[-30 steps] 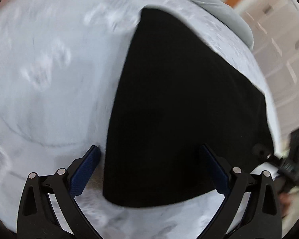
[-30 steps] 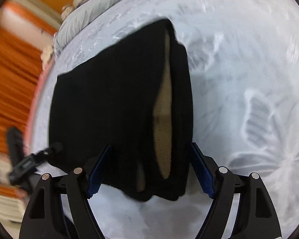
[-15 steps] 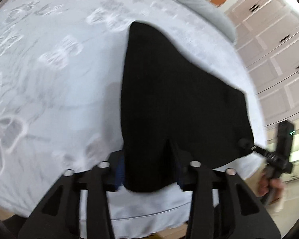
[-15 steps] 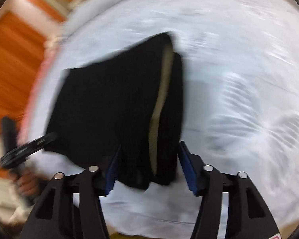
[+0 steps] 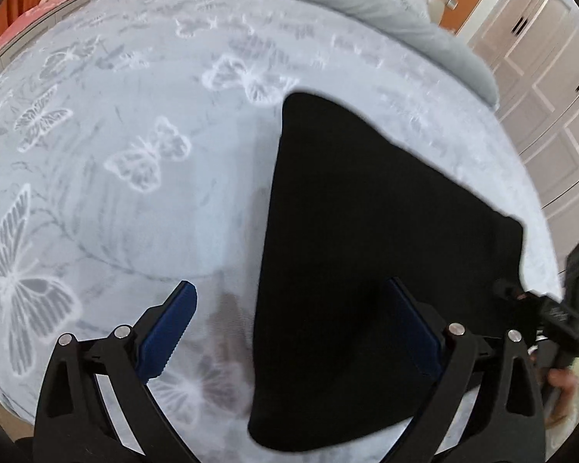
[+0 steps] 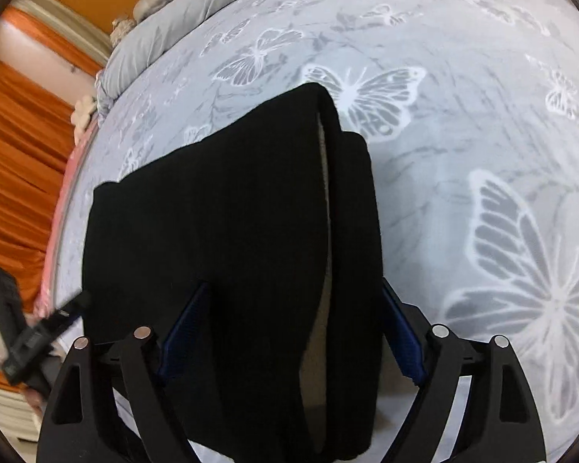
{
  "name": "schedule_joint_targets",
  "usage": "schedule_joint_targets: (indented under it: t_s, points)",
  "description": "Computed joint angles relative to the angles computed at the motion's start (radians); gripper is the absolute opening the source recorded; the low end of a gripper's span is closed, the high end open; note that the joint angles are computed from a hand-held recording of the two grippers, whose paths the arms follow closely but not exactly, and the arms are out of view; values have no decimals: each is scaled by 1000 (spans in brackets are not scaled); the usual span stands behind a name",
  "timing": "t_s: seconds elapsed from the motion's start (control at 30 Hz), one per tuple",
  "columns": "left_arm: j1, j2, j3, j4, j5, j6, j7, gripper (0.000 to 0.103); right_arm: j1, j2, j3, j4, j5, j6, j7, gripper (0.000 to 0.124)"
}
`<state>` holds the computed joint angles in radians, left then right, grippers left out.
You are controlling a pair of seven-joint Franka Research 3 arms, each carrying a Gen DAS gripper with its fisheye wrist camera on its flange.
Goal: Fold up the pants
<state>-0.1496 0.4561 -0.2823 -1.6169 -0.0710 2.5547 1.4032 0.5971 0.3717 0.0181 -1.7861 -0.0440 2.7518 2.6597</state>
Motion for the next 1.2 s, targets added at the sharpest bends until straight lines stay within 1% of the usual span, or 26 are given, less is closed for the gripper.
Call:
schedule_joint_targets:
  t_s: [0.07,0.17,0.23,0.27,0.3,0.33,0.37,0.43,0.47,0.5,0.53,0.57,0.6,0.63,0.67,0.7,0.73,0.8,0.87,0.9,0.97,1.03,1.07,1.1,1.13,1.2]
  points:
    - [-15,16,6,10,20,-11,-10,95,-11,-8,11,-26,23,39,-11,83]
    - [-15,49,-5,46,12,-34,0,95,-10,0,9,-34,34,78,-23,82]
    - [-9,65,-14,66,-3,-46,10,93,8,-8,-8,-51,16,108,-16,68]
    - [11,73,-38,75,-38,-58,41,80,8,-13,-7,-63,20,135,-21,55]
    - [22,74,-53,79,-65,-67,63,74,7,-22,-4,-75,26,161,-31,39]
    - [19,64,-49,74,-70,-68,60,63,-5,-21,9,-73,42,180,-56,37]
    - [20,50,-49,62,-74,-59,71,48,-2,-30,10,-78,48,194,-70,35]
    - [50,-5,-73,10,-125,-45,128,36,0,-59,19,-98,56,231,-112,33]
    - [74,-30,-91,-13,-174,-49,168,35,-1,-71,26,-108,66,247,-131,33]
    - [85,-50,-98,-32,-209,-54,198,35,2,-88,29,-121,71,261,-150,33]
    - [99,-79,-103,-61,-247,-66,233,35,24,-108,12,-135,52,250,-148,33]
    - [93,-89,-93,-69,-259,-74,244,35,27,-117,10,-140,50,227,-152,35]
    - [88,-96,-85,-81,-268,-83,262,37,4,-116,39,-138,80,185,-188,39]
    - [71,-91,-66,-83,-248,-92,257,43,-11,-106,53,-132,108,141,-198,42]
    - [44,-81,-39,-82,-205,-96,225,51,-2,-93,36,-120,102,81,-155,52]
    - [31,-75,-26,-86,-185,-94,208,57,-10,-82,42,-111,111,57,-153,57]
    - [23,-74,-16,-97,-173,-81,187,66,-26,-76,56,-115,134,77,-169,57]
    - [10,-91,-4,-122,-136,-35,169,73,-37,-72,68,-112,160,96,-186,61]
    - [-16,-103,19,-140,-68,11,121,86,-26,-60,57,-98,149,91,-171,62]
    - [-22,-104,23,-144,-50,28,97,87,-30,-52,62,-91,158,91,-179,62]
    - [-11,-85,4,-120,-61,-4,100,87,-18,-34,49,-63,140,72,-173,62]
    - [-19,-66,1,-99,-48,-30,86,87,-9,-31,41,-61,131,78,-159,60]
    - [-29,-58,6,-90,-30,-29,68,87,-9,-35,41,-68,130,84,-160,57]
    - [-35,-56,8,-90,-15,-20,58,87,0,-38,32,-76,116,100,-149,48]
    - [-40,-55,9,-90,-1,-13,51,87,-2,-43,34,-83,114,109,-156,42]
    - [-54,-64,12,-99,36,3,42,76,4,-59,31,-100,103,130,-158,36]
